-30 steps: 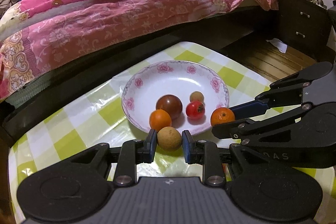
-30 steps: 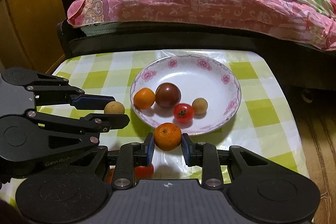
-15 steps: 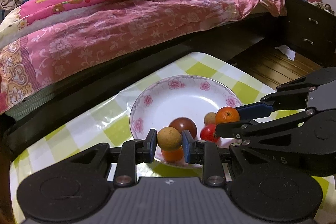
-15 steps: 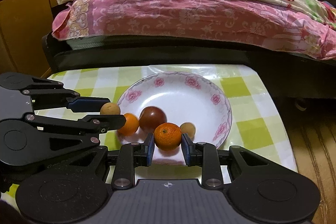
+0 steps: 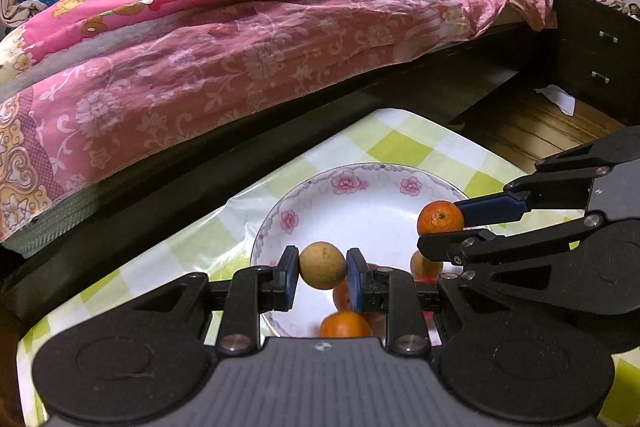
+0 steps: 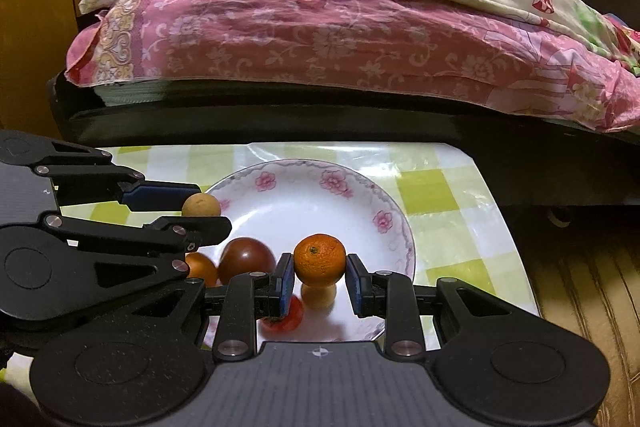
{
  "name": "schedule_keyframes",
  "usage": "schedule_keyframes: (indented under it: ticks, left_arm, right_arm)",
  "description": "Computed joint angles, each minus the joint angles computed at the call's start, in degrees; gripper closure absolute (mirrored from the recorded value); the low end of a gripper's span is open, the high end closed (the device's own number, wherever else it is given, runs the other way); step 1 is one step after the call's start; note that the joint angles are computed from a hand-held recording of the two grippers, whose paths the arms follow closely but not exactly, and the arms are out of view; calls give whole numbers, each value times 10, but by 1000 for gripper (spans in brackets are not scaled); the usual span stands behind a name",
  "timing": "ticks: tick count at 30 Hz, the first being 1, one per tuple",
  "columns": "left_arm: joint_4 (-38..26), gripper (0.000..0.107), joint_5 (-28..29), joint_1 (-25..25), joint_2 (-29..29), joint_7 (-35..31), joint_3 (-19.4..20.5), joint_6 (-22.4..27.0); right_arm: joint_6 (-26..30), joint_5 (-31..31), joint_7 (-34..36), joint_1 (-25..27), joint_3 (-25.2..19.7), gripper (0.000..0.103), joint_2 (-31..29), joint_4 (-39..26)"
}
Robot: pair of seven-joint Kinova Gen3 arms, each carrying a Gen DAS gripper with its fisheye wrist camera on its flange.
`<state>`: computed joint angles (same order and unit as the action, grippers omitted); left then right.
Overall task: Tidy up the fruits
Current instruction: 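Carry the tangerine in the right gripper while the left carries the tan fruit over the plate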
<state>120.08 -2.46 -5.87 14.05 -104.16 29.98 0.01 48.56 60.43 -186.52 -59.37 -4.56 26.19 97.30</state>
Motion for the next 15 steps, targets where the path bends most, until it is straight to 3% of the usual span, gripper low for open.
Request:
schedule_keyframes:
  ticks: [9, 15]
  left_arm:
    - [-22, 74, 0, 56, 22, 2, -60, 0]
    - [-34, 74, -1, 71, 37, 1, -77, 3]
  right_arm:
    - [-14, -1, 16, 14, 9, 79, 12, -7]
    - [-28, -1, 20, 18, 17, 79, 21, -11]
